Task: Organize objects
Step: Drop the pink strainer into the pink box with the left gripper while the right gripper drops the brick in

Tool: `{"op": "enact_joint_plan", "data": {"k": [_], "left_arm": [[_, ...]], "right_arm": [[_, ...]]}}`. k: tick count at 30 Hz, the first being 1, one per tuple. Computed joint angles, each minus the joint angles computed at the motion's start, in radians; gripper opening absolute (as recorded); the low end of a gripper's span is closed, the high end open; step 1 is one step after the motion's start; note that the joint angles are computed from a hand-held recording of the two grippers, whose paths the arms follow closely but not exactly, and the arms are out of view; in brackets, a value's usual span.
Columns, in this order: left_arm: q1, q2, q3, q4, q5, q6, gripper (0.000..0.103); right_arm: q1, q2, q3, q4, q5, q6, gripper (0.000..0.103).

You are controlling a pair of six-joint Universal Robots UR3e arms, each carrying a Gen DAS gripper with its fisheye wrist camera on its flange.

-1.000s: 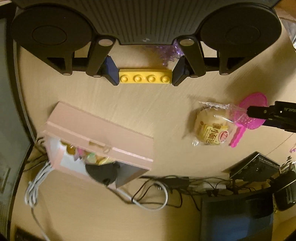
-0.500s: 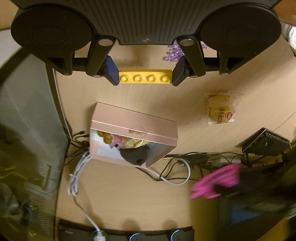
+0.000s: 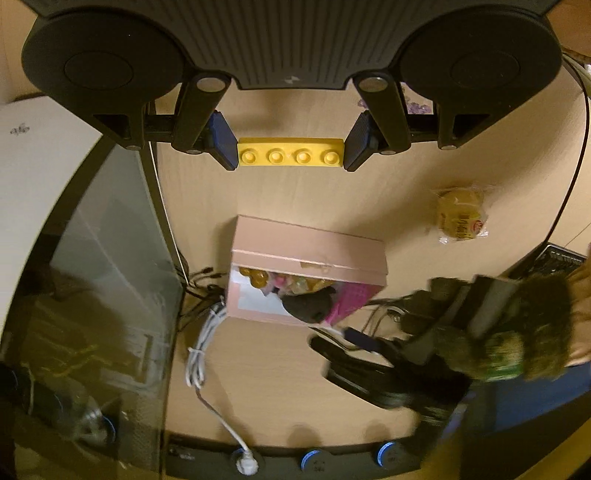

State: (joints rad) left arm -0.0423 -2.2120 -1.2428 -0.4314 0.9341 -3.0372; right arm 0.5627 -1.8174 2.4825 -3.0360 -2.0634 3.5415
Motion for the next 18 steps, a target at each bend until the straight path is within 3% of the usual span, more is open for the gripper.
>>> {"op": "enact_joint_plan", "data": {"k": [3, 6, 9, 14, 15, 16, 18], "left_arm": [[0.057, 0.148, -0.265, 0.091, -0.047, 0.071, 0.060], [0.120, 0.315, -0.526, 0.129, -0.088, 0.173, 0.060], [0.178, 0.482, -0.788, 0.232, -0.082, 0.199, 0.060], [0.222, 0.610, -0.991, 0.350, -0.001, 0.239, 0.060], [0.235, 0.624, -1.006, 0.335, -0.003, 0.250, 0.060], [0.247, 0.629, -1.012, 0.318, -0.006, 0.254, 0.060], [0.279, 0.653, -1.034, 0.275, -0.013, 0.272, 0.060]], "right_arm": [[-0.059, -0.025, 0.017, 0.000, 0.062, -0.022, 0.063], [-0.161, -0.040, 0.009, -0.012, 0.187, -0.068, 0.063], [-0.252, 0.004, -0.071, -0.034, 0.265, -0.135, 0.063], [-0.286, 0.300, -0.392, -0.204, 0.131, -0.223, 0.065], [-0.296, 0.375, -0.481, -0.225, 0.102, -0.245, 0.071], [-0.307, 0.424, -0.551, -0.212, 0.089, -0.260, 0.085], [-0.320, 0.473, -0.641, -0.137, 0.068, -0.240, 0.086]]}}
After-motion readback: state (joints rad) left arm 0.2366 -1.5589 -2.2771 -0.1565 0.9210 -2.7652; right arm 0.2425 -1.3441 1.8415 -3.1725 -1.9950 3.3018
